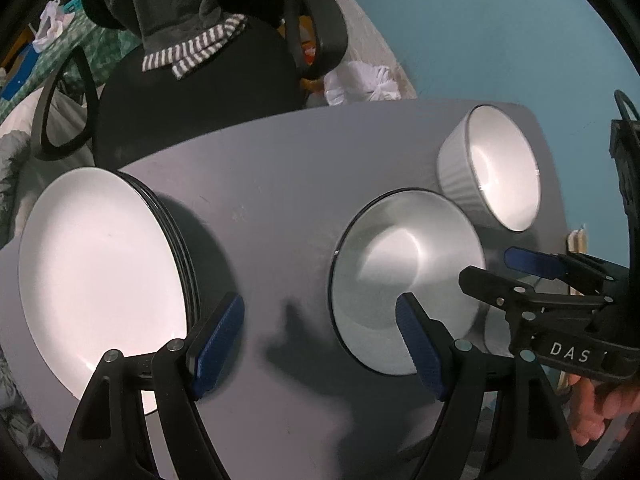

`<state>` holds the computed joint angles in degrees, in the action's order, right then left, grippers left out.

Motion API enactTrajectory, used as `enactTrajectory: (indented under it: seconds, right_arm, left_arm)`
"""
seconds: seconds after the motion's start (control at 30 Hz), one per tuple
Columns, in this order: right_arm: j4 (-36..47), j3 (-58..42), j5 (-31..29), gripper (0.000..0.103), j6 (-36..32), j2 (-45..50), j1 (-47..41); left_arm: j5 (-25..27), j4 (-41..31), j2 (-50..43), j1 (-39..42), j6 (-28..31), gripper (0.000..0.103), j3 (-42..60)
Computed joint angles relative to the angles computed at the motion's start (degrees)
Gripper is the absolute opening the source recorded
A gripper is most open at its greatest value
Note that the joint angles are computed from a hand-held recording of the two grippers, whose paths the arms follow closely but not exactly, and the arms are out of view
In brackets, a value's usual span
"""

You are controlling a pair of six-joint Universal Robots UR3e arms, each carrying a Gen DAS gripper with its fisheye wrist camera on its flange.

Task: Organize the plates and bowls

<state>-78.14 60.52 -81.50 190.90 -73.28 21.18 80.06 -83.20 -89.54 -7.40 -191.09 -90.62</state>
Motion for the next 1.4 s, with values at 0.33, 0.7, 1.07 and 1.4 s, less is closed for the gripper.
enactTrajectory:
  seconds: [0.33,0.7,1.07,1.4]
  right_arm:
    - [-4.77,3.55,-1.35,0.067,-1.17,0.95,1.01]
    - [-7.79,8.33,1.25,0.045,-2.56,-0.60,-0.44]
    - [-8.87,8.48,3.07,0.020,-3.28,-0.54,0.59]
    - [-10.68,9.91,4.22,0.009,-1.59,-0.77,0.92]
  left_arm:
    - [0.49,2.92,-3.07,-0.33,-0.85,0.077,-0.88]
    - [-1.73,4.68,-4.50,0.37,-0.97,0.055,-2.88]
    - [-7.39,6.84,-2.06,3.05,-0.61,0.016,-8.15]
    - [-4.92,6.21,-1.60,0.62,-1.09,0.011,-8.09]
